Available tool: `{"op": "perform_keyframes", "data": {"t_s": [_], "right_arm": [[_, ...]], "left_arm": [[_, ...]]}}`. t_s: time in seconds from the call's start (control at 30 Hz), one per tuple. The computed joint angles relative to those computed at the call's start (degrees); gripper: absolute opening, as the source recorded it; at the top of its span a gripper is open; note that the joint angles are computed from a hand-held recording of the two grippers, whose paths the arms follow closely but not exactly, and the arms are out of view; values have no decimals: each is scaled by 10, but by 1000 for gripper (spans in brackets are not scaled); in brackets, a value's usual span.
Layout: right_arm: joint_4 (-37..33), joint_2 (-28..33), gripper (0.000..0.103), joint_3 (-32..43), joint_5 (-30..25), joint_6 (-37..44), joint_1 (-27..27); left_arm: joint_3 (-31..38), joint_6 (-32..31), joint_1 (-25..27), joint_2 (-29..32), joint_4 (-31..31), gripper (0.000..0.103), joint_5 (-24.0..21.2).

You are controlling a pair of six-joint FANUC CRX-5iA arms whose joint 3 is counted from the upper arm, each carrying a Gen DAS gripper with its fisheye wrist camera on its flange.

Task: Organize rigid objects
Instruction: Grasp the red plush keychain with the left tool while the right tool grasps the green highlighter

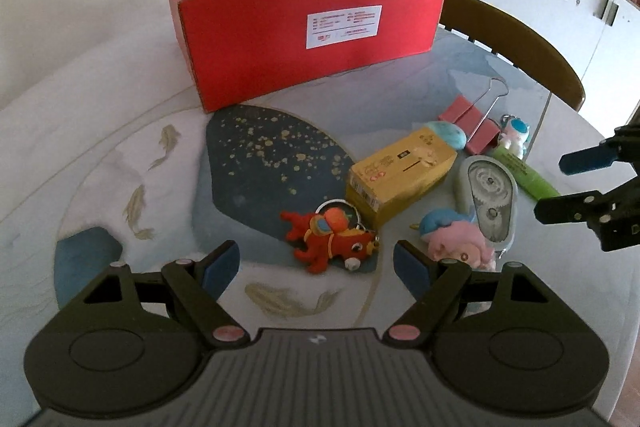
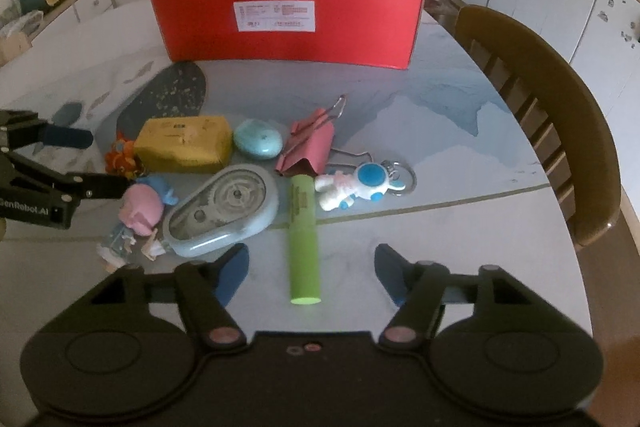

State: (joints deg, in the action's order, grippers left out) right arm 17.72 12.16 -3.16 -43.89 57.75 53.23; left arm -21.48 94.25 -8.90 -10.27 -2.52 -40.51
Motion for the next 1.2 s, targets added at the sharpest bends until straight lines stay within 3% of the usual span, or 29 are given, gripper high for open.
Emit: {"op": "perform_keyframes", "data": {"t_s": [0.33,0.43,0.5,0.6,0.77,1.1,1.17,1.2], "right_arm": [[-4,14,43,14,-7,22,-3],[-8,16,33,18,-4,30,-5],[-6,17,27,18,-2,35,-4],[-1,18,22,16,3,43,-1],[5,19,20,13,12,45,2],[12,14,16,9,11,9,6],[8,7,16,5,14,-1,7],[0,3,16,5,13,-4,6]], "left_arm": [[10,-8,-7,18,-22,84,13],[7,-19,-7,19,-16,81,21],[8,-24,-10,20,-22,70,25],[6,-37,-13,18,-18,63,32],[7,-32,-20,17,-27,55,34],[13,-8,-21,15,-29,53,15],[11,-8,-20,11,-28,39,13],[12,-4,-20,9,-30,39,7]]}}
